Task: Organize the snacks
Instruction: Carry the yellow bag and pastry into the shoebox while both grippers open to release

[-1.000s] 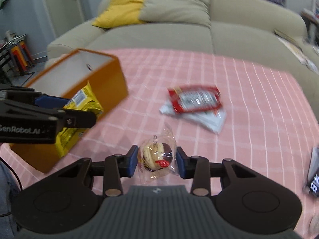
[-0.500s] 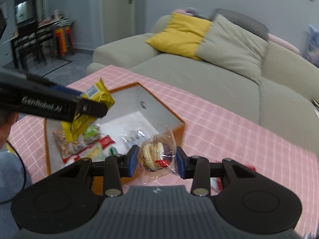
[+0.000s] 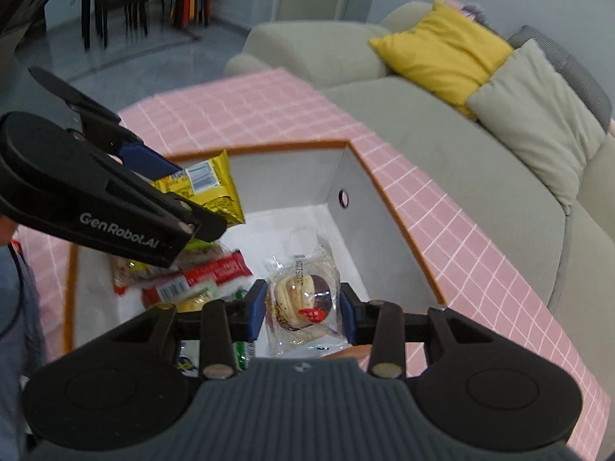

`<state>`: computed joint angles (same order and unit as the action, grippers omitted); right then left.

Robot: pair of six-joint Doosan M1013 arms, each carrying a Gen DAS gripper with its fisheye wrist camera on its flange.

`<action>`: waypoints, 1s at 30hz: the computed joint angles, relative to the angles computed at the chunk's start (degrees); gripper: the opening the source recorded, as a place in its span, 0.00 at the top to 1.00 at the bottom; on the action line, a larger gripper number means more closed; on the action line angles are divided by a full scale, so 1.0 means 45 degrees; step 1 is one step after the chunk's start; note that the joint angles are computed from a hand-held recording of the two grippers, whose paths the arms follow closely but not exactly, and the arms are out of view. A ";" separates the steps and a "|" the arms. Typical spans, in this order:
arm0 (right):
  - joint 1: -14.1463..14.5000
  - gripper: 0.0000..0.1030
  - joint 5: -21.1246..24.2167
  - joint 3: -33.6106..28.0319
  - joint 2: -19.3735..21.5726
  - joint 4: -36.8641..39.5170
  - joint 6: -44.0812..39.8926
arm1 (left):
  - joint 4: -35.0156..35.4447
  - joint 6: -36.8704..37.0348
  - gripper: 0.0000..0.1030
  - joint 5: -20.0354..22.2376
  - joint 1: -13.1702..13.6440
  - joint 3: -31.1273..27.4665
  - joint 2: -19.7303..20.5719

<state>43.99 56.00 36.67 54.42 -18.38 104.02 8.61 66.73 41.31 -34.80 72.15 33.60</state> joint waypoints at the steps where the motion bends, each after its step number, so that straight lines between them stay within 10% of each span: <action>1: -0.0034 0.64 0.0279 -0.0316 0.0202 0.0086 -0.0216 | -0.0152 0.0178 0.40 0.0157 0.0040 -0.0104 0.0114; 30: -0.0336 0.59 0.1760 -0.1919 0.1423 0.1592 -0.0887 | -0.1090 0.0899 0.32 0.1338 0.0236 -0.0922 0.1313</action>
